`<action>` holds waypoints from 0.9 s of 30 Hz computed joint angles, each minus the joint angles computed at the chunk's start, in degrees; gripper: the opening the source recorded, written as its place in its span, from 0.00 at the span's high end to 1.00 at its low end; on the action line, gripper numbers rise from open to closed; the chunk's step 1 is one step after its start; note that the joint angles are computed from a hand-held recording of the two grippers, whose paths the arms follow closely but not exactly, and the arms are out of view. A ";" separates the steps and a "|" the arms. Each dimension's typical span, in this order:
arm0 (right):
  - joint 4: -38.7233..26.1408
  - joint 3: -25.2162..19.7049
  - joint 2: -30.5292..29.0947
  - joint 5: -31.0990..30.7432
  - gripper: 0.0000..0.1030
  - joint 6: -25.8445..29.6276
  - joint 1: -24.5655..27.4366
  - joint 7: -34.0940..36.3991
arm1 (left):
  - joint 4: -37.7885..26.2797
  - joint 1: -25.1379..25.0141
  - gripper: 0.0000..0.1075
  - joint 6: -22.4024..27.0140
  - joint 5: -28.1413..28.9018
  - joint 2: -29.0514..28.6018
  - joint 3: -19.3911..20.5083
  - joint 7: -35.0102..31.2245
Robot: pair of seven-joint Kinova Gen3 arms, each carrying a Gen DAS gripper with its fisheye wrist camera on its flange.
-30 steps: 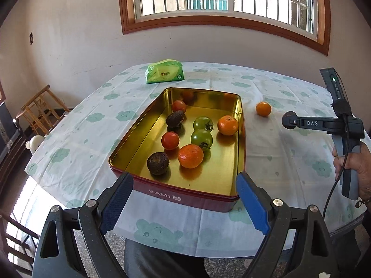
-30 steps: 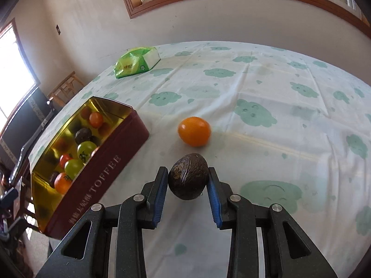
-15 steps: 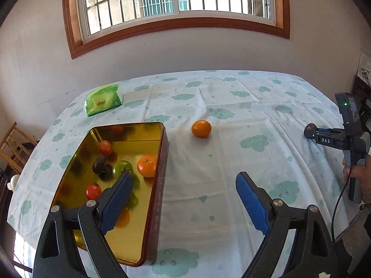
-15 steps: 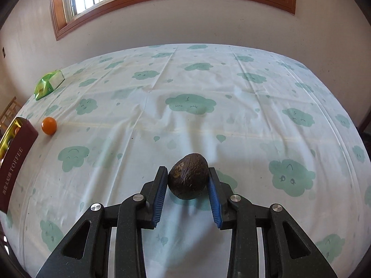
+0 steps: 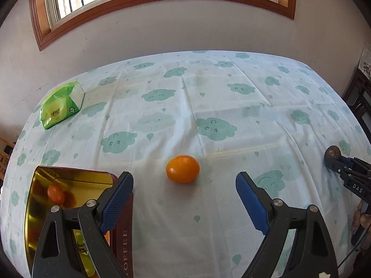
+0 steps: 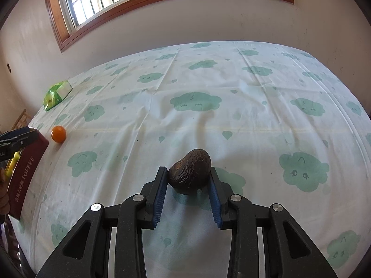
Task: Organize fruits
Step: 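Close the left gripper on the last mandarin while the right gripper holds the avocado, then carry the mandarin with the left gripper into the tin and release while the right gripper holds the avocado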
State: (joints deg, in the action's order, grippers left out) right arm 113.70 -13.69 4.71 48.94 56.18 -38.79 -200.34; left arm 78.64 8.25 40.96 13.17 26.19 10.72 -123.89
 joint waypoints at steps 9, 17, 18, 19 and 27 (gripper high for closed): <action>1.93 -0.31 -1.19 1.29 0.66 -2.64 0.89 -2.41 | -7.54 7.77 0.38 2.20 -10.86 7.55 -4.93 8.79; 0.75 -0.44 -0.26 0.48 0.65 -0.96 0.83 -0.68 | -1.62 4.90 0.68 0.89 -6.97 4.12 -0.34 5.38; 0.62 -0.33 -0.13 0.40 0.65 -0.83 0.76 -0.46 | -0.16 3.76 0.68 0.90 -5.27 3.08 0.63 4.54; 0.59 -0.25 -0.10 0.40 0.65 -0.80 0.67 -0.49 | 1.45 2.47 0.68 0.85 -3.37 1.91 1.63 3.40; -0.78 0.16 0.81 -0.35 0.65 0.85 0.15 1.15 | 13.15 -4.24 0.67 2.01 11.22 -8.62 3.64 -5.84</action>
